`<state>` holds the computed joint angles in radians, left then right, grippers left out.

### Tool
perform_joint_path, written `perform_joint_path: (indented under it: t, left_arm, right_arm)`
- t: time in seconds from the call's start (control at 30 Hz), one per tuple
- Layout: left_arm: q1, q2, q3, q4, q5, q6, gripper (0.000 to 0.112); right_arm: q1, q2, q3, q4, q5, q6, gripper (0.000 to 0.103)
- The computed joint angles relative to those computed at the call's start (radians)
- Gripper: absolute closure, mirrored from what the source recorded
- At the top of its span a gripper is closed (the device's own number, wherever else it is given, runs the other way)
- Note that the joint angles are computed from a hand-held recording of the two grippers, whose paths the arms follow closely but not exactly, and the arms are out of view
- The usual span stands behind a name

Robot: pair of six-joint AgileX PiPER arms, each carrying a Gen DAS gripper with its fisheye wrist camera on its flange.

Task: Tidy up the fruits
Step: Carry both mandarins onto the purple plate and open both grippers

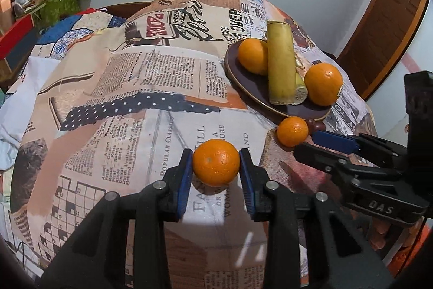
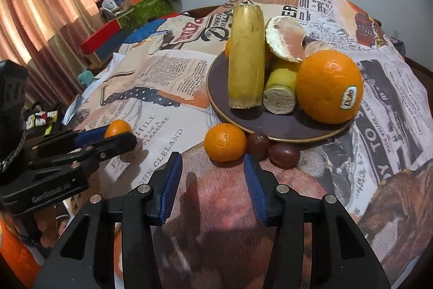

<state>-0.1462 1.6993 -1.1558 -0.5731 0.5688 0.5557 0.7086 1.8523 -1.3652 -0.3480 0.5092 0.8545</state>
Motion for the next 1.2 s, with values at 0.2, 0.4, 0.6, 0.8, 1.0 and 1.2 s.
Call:
perform_joint_path:
  t: [0.2,0.4,0.6,0.8,1.0,1.2]
  left_arm:
    - [0.008,0.019,-0.007,-0.046,0.001,0.043,0.079]
    - [0.003,0.028,-0.012,-0.052,0.004,0.045,0.079]
    - [-0.011,0.021,-0.018,-0.042,0.006,0.035,0.079]
    - [-0.041,0.024,-0.058,-0.021,0.011,0.01,0.079]
    - [-0.081,0.057,-0.13,0.001,0.018,-0.02,0.079]
    - [-0.119,0.118,-0.22,0.024,0.03,-0.045,0.079]
  right_arm:
    - [0.013,0.043,-0.059,-0.058,0.061,0.068,0.059]
    - [0.051,0.085,-0.121,-0.165,0.158,0.118,0.072]
    - [0.025,0.03,-0.05,-0.118,0.071,0.095,0.073]
    - [0.018,-0.049,0.017,-0.173,0.031,0.155,0.073]
    - [-0.005,-0.083,0.042,-0.244,0.034,0.211,0.073]
    - [-0.047,-0.068,0.048,-0.219,0.023,0.187,0.073]
